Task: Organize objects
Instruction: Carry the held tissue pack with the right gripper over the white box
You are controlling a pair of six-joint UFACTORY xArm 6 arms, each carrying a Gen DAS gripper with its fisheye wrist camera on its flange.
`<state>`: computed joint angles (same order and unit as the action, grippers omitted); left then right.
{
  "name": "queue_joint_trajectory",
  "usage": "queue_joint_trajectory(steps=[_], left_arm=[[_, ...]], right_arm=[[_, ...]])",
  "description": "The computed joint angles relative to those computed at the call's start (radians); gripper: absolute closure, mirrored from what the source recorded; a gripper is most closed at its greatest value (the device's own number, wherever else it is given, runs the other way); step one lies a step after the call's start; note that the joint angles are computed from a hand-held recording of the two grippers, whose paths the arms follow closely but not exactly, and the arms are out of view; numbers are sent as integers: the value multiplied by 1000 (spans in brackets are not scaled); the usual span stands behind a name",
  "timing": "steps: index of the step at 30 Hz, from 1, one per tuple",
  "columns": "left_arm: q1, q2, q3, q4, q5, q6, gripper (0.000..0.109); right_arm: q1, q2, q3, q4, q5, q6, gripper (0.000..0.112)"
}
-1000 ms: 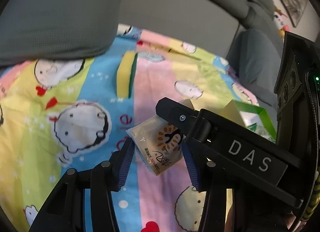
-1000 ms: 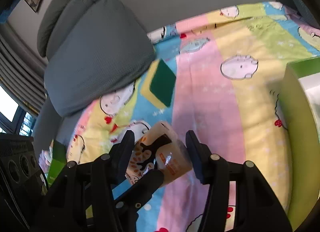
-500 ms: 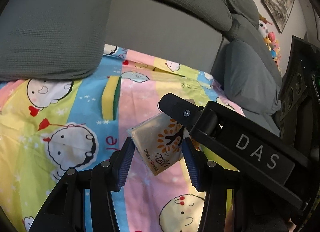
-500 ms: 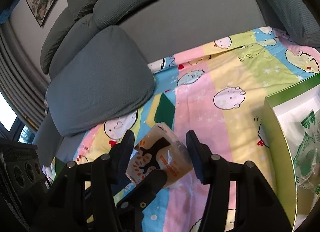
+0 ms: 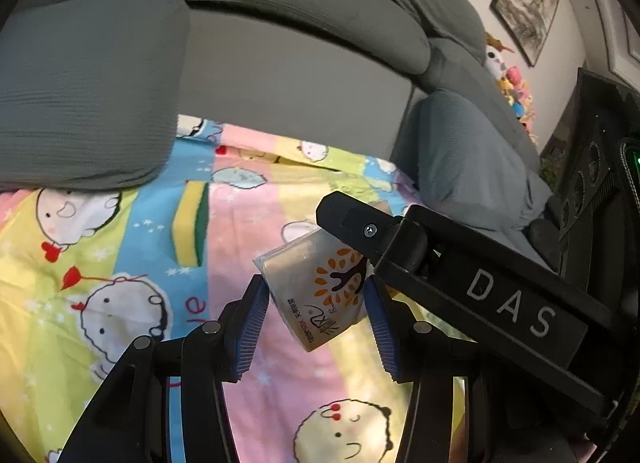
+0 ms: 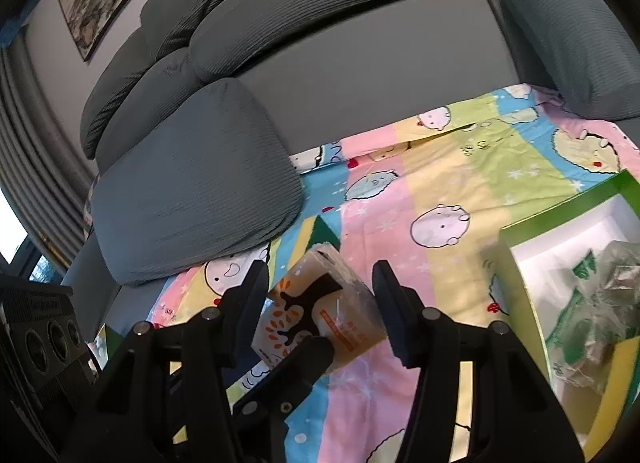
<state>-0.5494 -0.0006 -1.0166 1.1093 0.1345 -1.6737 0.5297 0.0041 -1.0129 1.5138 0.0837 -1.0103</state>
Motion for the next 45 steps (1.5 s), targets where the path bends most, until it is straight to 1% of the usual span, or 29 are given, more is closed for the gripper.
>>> queue_joint_trajectory(steps=[1,3,4,6,8,9,10,12,14,16,20,25,37,41,45], left_arm=[[3,3,-3,18,-13,-14,58],[1,9,-7,6,-31,1,58],[-3,11,-9,8,-32,0,58],[-15,16,-15,18,-26,-3,58],[-32,19,-20,14,0,8,58],[-40,22,-25,9,15,18,58],[-44,25,-30,9,21,20,58],[-42,32,-39,34,11,-9,58],[-41,39,-47,42,7,-18,58],[-49,49,-57,27,19,-4,58],[-66,73,-84,-15,32,38,58],[-87,112,-139,-82,45,133,58],[-150,232,-301,-250,85,372,58],[-173,285,-362,-361,82,498,58],[-198,326,-413,-445,88,603,58]], right_arm=[[6,-6,8,-27,-19,35,58],[13,-18,27,-99,-48,91,58],[14,-25,36,-114,-57,100,58],[11,-38,42,-38,-61,33,58],[5,-44,39,98,-58,-99,58],[-3,-48,40,144,-46,-143,58],[-12,-48,43,149,-30,-145,58],[-23,-49,52,95,-13,-95,58],[-32,-52,47,134,-3,-141,58],[-42,-52,47,149,8,-155,58],[-66,-56,60,112,35,-108,58],[-97,-74,69,134,39,-125,58],[-204,-119,100,213,86,-166,57],[-236,-136,116,228,80,-167,57],[-271,-153,134,243,74,-163,57]])
